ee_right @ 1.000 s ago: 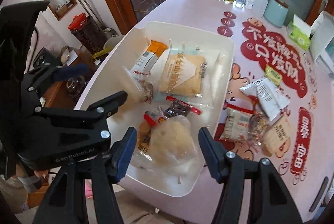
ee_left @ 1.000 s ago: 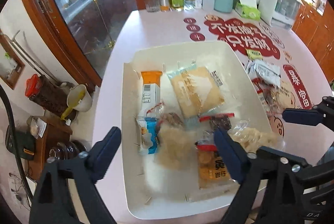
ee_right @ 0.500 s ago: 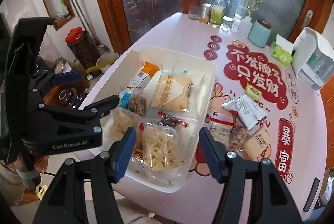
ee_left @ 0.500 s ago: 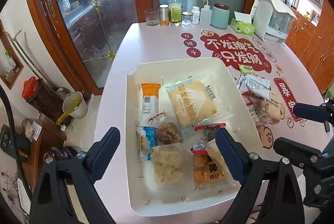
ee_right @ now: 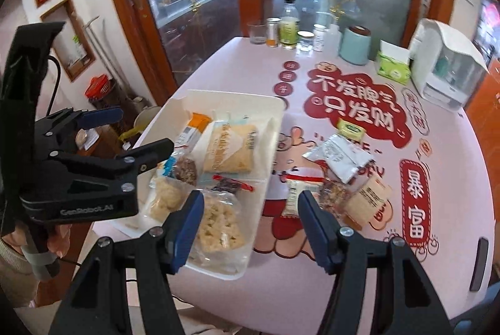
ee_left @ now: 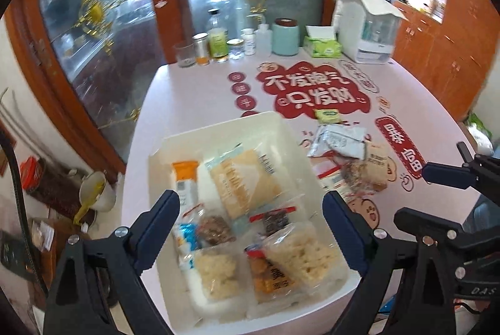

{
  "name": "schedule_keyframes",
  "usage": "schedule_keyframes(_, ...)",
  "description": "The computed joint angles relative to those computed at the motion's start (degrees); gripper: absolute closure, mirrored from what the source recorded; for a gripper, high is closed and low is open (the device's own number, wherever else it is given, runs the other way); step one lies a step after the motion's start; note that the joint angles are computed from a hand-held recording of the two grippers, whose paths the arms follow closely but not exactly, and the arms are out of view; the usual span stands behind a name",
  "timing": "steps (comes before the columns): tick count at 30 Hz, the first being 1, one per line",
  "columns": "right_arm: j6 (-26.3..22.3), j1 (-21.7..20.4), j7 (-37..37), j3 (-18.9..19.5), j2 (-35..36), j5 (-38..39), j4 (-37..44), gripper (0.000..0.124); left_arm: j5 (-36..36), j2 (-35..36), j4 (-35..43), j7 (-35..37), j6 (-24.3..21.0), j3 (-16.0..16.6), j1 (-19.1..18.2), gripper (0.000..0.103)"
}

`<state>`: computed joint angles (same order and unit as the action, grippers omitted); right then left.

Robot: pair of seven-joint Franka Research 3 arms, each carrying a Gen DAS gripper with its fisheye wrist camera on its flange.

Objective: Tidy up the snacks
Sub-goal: 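Move both empty grippers back to the remaining snacks, then grasp the beige chia-seed cracker bag with the right gripper while the left grasps the white packets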

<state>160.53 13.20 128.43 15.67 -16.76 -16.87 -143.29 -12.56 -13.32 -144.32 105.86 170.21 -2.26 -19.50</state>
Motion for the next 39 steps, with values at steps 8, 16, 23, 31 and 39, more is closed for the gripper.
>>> schedule_keyframes(8, 2.1, -4.6, 2.7, -1.1, -6.0, 1.5, -7.2, 0.061, 0.8, 6.0, 7.9, 1.3, -3.0, -4.0, -0.7, 0.01)
schedule_keyframes(16, 6.0, -10.4, 2.8, -3.1, -7.0, 6.9, -13.0, 0.061, 6.3, 16.5, 19.1, -2.1, -8.5, -10.9, 1.8, 0.01)
schedule_keyframes(23, 11.3, -11.9, -0.5, -6.6, 0.4, 13.2, -14.0, 0.061, 18.9, 28.3, 30.8, -14.4, -13.8, -12.8, 1.1, 0.01)
schedule_keyframes(31, 13.9, -7.4, -10.1, -13.5, 13.3, 24.4, -8.0, 0.061, 20.3, 43.8, 48.6, -16.6, -26.2, -15.0, -0.4, 0.01)
schedule_keyframes(39, 12.6, -6.6, -20.6, -14.6, 23.6, 32.5, 0.4, 0.061, 23.3, 54.1, 61.8, -19.5, -34.8, -12.8, -4.5, 0.01)
